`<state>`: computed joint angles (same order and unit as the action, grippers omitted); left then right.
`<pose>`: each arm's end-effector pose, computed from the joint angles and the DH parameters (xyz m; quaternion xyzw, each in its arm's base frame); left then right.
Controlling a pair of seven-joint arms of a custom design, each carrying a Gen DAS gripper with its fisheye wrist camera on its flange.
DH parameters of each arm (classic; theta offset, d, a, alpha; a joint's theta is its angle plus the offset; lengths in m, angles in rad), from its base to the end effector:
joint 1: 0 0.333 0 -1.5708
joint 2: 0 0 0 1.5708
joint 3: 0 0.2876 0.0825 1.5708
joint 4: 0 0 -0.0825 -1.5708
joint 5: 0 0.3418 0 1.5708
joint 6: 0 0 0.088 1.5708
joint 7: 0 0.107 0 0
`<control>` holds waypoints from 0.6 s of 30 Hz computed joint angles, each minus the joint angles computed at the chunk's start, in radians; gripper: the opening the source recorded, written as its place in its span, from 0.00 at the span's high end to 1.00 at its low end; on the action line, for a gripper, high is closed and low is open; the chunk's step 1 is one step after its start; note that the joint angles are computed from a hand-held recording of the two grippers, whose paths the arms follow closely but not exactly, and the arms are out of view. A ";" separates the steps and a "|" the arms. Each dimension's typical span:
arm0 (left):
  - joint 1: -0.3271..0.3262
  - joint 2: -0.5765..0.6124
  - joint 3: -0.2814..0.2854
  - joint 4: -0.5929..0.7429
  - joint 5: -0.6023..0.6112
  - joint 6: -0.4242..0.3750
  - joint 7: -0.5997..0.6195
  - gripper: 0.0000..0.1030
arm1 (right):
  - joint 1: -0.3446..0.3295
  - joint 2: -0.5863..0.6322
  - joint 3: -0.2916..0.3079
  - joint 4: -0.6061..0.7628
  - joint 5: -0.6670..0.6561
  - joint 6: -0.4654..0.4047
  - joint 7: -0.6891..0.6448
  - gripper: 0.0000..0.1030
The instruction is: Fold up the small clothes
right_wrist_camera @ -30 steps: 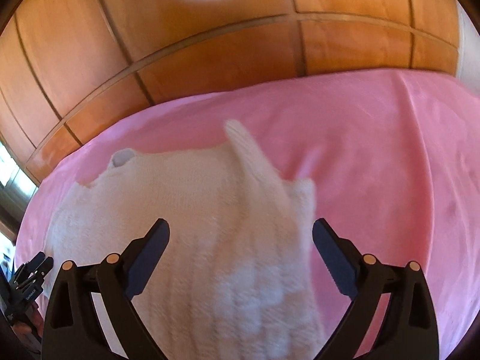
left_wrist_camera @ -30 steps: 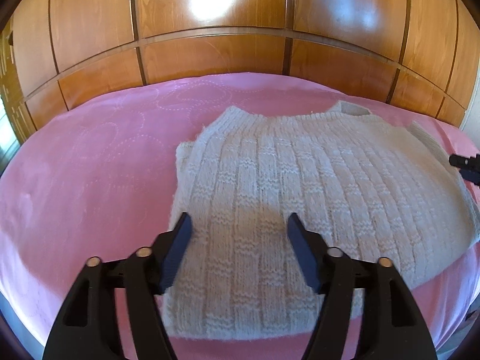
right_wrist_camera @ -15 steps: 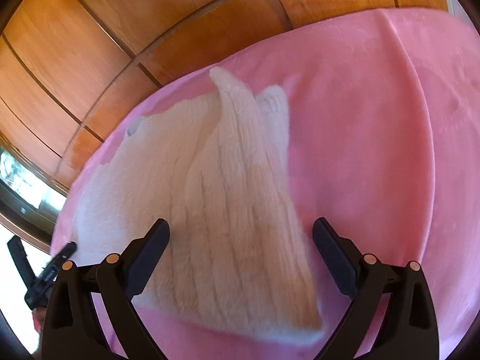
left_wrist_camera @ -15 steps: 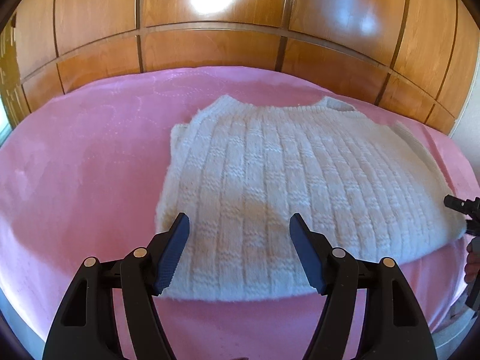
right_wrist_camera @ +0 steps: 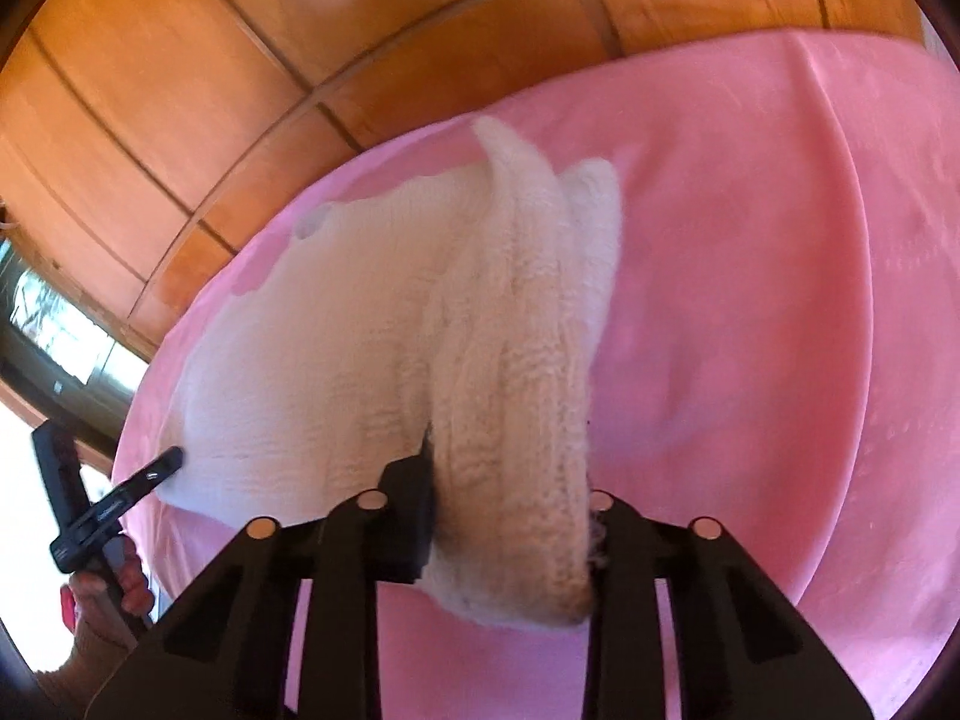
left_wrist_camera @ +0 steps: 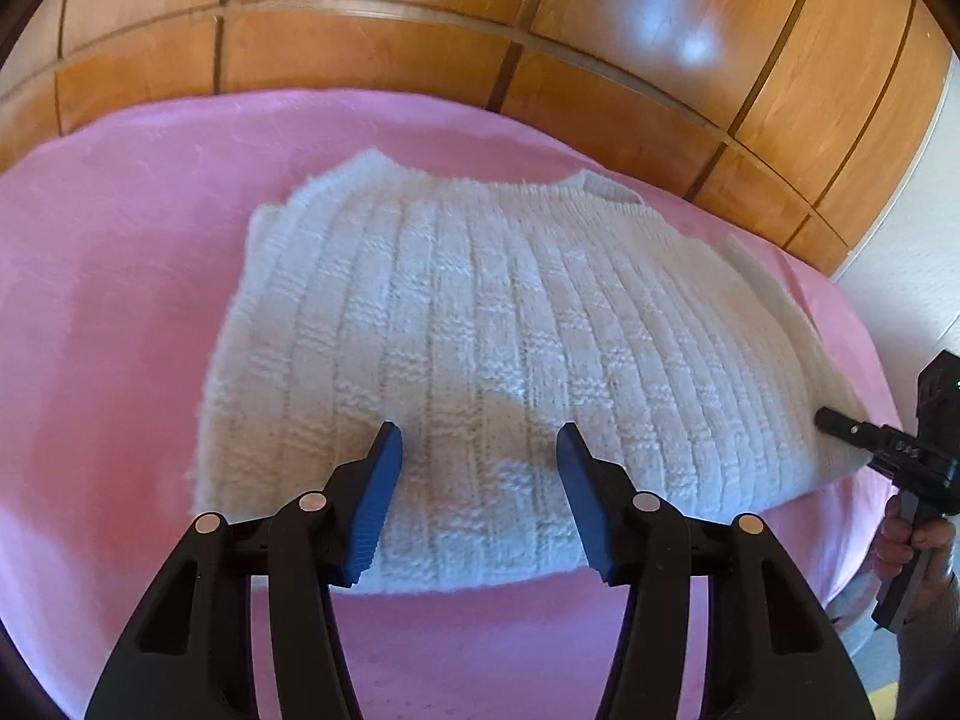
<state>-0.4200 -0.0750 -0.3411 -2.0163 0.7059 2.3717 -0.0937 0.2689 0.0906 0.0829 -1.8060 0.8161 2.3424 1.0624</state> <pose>0.3900 -0.3671 0.5189 -0.7997 0.4823 -0.3023 0.1911 0.5463 0.2107 0.5270 -0.7657 0.5058 0.0683 0.3914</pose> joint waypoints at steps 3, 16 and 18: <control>0.008 -0.012 0.012 -0.025 -0.005 0.068 0.004 0.49 | 0.005 -0.008 0.011 0.033 0.055 -0.015 -0.028 0.79; 0.198 -0.348 0.017 -0.398 0.112 0.542 -0.320 0.49 | 0.173 0.222 0.148 0.449 0.146 -0.119 -0.082 0.84; 0.238 -0.404 0.006 -0.455 0.117 0.598 -0.366 0.49 | 0.218 0.281 0.164 0.508 0.088 -0.133 -0.054 0.84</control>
